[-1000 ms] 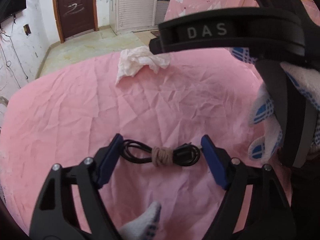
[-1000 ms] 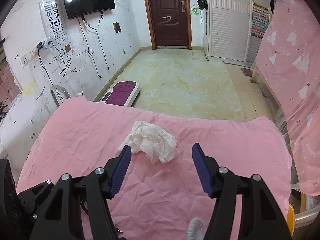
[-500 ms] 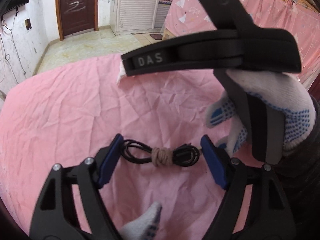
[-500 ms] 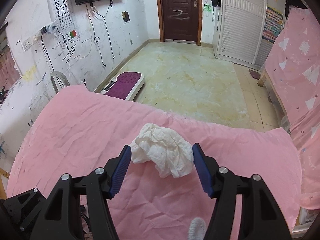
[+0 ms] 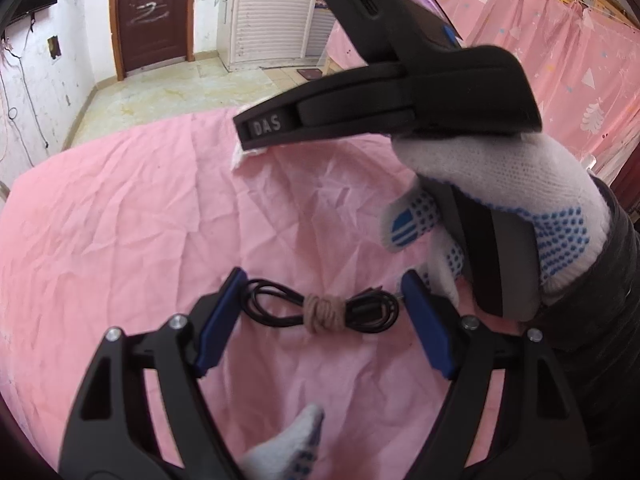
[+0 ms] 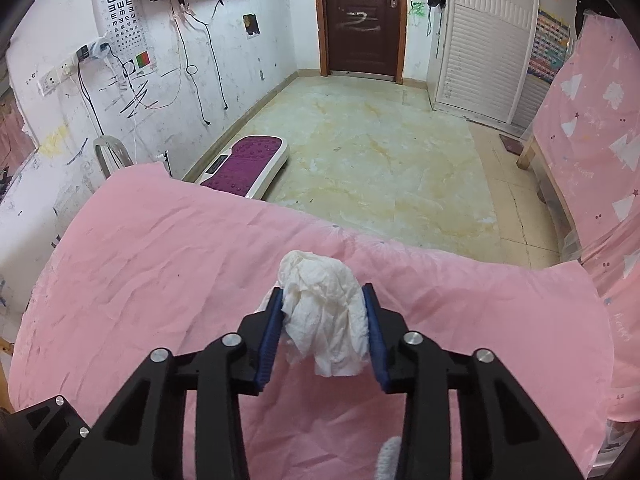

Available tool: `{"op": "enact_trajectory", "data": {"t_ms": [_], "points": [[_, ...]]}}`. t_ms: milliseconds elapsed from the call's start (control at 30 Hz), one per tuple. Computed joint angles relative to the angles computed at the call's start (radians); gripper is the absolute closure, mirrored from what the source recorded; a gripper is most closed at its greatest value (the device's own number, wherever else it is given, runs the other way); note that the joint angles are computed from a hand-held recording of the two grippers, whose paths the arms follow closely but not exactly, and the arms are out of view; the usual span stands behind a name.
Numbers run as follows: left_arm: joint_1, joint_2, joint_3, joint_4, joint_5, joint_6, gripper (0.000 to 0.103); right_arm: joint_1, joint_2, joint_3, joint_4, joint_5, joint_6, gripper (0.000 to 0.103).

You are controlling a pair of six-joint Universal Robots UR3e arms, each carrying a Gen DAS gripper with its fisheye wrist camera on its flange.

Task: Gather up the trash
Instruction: 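Grasp the black cable with the left tool while the right tool grasps the white tissue, then carry the cable and tissue over the orange bucket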

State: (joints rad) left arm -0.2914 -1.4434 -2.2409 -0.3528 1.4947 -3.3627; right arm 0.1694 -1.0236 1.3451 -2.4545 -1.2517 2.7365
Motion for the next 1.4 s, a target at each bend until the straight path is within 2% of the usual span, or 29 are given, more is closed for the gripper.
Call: {"op": "enact_trajectory", "data": {"t_ms": [233,367,467,667,967,1400], "points": [[-0.045,-0.019,-0.005,0.049,0.060,-0.046,0.029,-0.056,-0.118,0.139,-0.070,0.060,0.012,0.083],[-0.109,-0.016,0.003,0.087,0.178,-0.088,0.029,-0.131,-0.248,0.263,-0.077,0.132,-0.011,0.083],[-0.171,-0.022,0.039,0.069,0.266,-0.115,0.029,-0.188,-0.347,0.354,-0.086,0.170,-0.028,0.083],[-0.280,-0.046,0.117,0.021,0.376,-0.181,0.029,-0.351,-0.513,0.497,-0.060,0.269,-0.085,0.082],[-0.400,-0.144,0.285,-0.065,0.471,-0.219,0.029,-0.636,-0.714,0.625,0.108,0.434,-0.248,0.082],[-0.531,-0.372,0.597,-0.188,0.548,-0.219,0.029,-1.040,-0.822,0.615,0.531,0.629,-0.601,0.082]]}}
